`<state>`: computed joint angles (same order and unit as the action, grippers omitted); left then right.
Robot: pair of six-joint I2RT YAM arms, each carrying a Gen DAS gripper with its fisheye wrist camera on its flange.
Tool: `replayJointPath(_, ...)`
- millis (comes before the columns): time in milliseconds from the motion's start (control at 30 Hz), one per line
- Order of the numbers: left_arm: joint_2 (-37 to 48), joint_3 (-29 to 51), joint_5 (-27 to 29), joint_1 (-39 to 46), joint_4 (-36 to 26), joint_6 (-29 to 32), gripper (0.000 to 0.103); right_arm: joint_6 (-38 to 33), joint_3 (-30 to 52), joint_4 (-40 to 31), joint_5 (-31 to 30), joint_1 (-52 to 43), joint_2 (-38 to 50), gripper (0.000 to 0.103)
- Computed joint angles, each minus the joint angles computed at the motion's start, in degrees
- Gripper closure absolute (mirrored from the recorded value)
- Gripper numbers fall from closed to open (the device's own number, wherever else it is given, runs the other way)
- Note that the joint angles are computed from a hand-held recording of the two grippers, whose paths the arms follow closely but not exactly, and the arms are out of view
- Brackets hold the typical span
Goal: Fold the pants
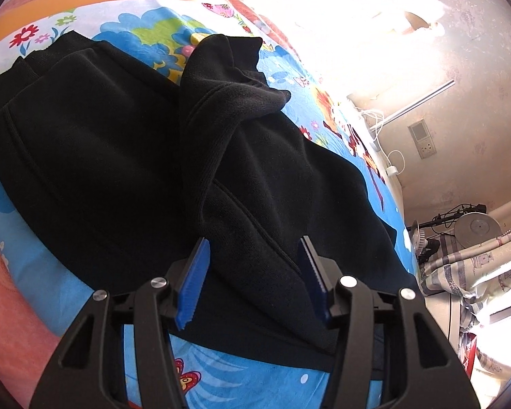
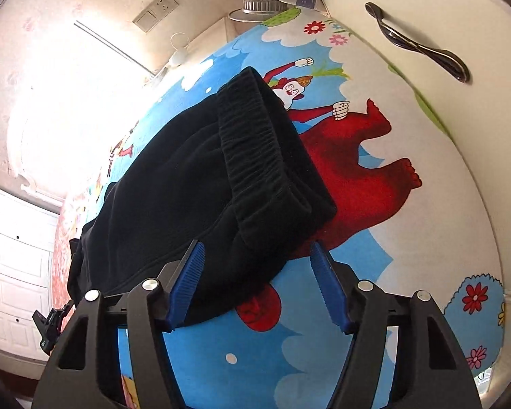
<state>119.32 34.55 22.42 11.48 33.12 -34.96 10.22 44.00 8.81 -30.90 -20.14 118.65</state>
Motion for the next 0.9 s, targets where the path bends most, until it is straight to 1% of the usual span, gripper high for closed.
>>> replayJointPath(67, 0.3, 0.5, -0.2, 0.1, -0.7, 0.8, 0.050, 0.9, 0.2, 0.7, 0.7, 0.9, 0.3, 0.040)
replayJointPath(167, 1.2, 1.8, 0.1, -0.1, -1.9, 1.5, 0.050, 2.1, 0.5, 1.5, 3.1, 2.4, 1.2, 0.050)
replayJointPath(200, 1.7, 2.9, -0.1, -0.4, -3.0, 1.9, 0.050, 2.2, 0.5, 1.9, 5.0, 3.1, 1.3, 0.058)
replayJointPath(233, 2.7, 4.3, -0.3, -0.6, -4.3, 2.2, 0.050, 2.2, 0.1, 2.9, 6.6, 3.6, 1.1, 0.070)
replayJointPath(267, 4.1, 6.4, -0.1, -0.5, -6.1, 2.1, 0.051, 2.3, 0.0, 3.3, 6.5, 3.5, 1.2, 0.073)
replayJointPath(333, 4.8, 7.9, -0.2, -0.2, -7.2, 1.7, 0.067, 3.2, -0.1, 4.2, 6.0, 3.1, 1.4, 0.078)
replayJointPath(367, 4.3, 8.1, -1.1, -0.1, -8.0, 2.4, 0.092, 3.0, -0.7, 4.5, 6.1, 3.1, 0.7, 0.079)
replayJointPath(400, 3.6, 7.1, -0.5, 0.5, -7.1, 2.2, 0.096, 2.7, -1.4, 4.6, 6.1, 3.0, -0.4, 0.080)
replayJointPath(433, 2.0, 5.3, 0.4, 1.2, -5.9, 1.8, 0.097, 2.3, -2.5, 4.6, 6.3, 3.1, -2.1, 0.081)
replayJointPath(467, -0.7, 2.8, 0.3, 1.4, -4.8, 2.0, 0.098, 1.8, -3.6, 4.4, 6.3, 3.0, -4.1, 0.082)
replayJointPath(533, -7.2, -3.2, 1.0, 2.2, -2.9, 1.8, 0.098, 0.7, -5.5, 3.4, 5.7, 2.5, -7.9, 0.083)
replayJointPath(600, -12.0, -8.2, 2.1, 3.5, -1.5, 1.8, 0.098, -0.2, -6.5, 2.9, 6.2, 2.2, -9.5, 0.083)
replayJointPath(667, -11.7, -9.4, 1.6, 3.6, -1.4, 2.4, 0.098, -0.7, -5.4, 3.0, 8.8, 2.9, -6.7, 0.083)
replayJointPath(733, -7.3, -8.3, 2.4, 4.3, -0.4, 2.5, 0.099, -0.7, -2.4, 2.9, 10.0, 3.3, -0.9, 0.083)
replayJointPath(767, -5.4, -7.7, 3.2, 4.8, -0.1, 1.9, 0.099, -0.4, -2.0, 3.7, 9.6, 3.0, 0.6, 0.083)
replayJointPath(833, -5.9, -8.4, 3.3, 5.0, 0.7, 2.1, 0.099, -0.6, -3.1, 4.6, 8.7, 2.5, -0.5, 0.083)
replayJointPath(900, -7.5, -7.8, 2.5, 4.5, -1.6, 3.5, 0.098, -1.6, -2.4, 3.3, 9.9, 3.1, -0.7, 0.083)
